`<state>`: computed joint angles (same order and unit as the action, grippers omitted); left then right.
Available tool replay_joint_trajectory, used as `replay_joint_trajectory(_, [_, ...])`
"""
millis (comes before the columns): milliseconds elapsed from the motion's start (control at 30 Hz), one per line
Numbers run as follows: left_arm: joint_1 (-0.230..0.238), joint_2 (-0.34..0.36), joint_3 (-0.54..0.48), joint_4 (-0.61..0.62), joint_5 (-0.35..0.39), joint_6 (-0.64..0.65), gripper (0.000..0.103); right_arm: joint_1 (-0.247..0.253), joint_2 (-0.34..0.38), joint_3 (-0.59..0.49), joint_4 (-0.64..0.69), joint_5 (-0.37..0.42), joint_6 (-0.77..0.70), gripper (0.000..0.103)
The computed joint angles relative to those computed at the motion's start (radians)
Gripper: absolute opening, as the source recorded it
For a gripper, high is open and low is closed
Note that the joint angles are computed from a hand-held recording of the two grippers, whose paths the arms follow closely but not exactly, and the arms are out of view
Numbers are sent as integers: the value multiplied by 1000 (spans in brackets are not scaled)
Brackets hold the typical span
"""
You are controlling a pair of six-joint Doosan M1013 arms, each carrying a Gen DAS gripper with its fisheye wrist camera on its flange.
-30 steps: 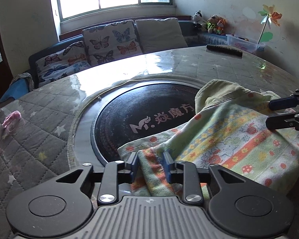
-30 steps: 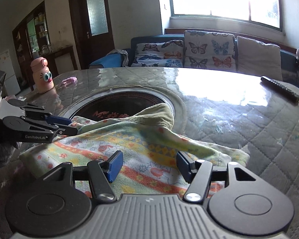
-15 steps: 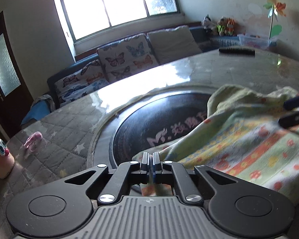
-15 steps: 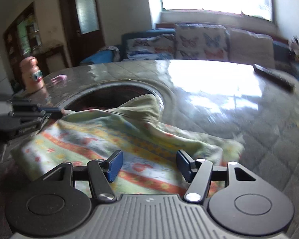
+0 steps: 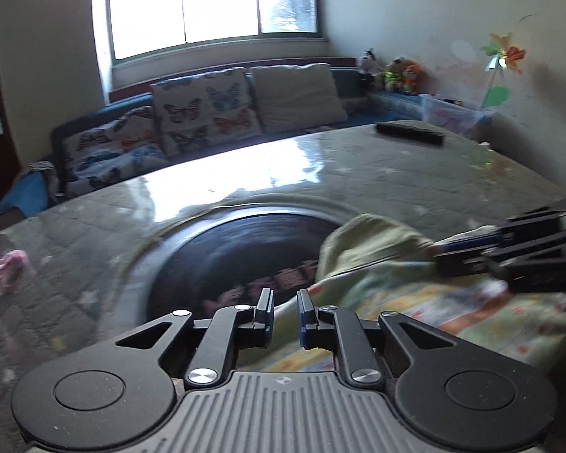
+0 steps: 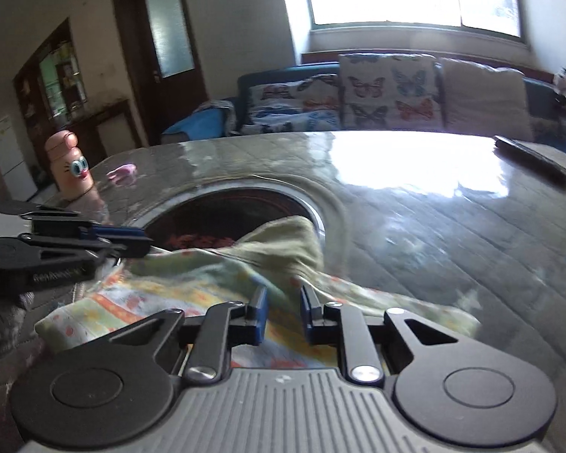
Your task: Fold clothes
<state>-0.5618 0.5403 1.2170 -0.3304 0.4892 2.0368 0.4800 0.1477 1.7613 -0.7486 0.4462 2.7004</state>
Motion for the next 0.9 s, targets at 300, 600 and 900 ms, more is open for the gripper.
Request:
replay_joint_trajectory(300, [-35,90,-131,87,107,-111,15,-32,51,-48,166,6,-186,15])
replay_joint_trajectory(600, [-24,30,-44,27,60,-30,19,14,14,-23,135,-15,-250,17])
replay_joint_trajectory(900, [-34,-85,158,12,-88,73,33,70,2,-11,74,7,-219,20])
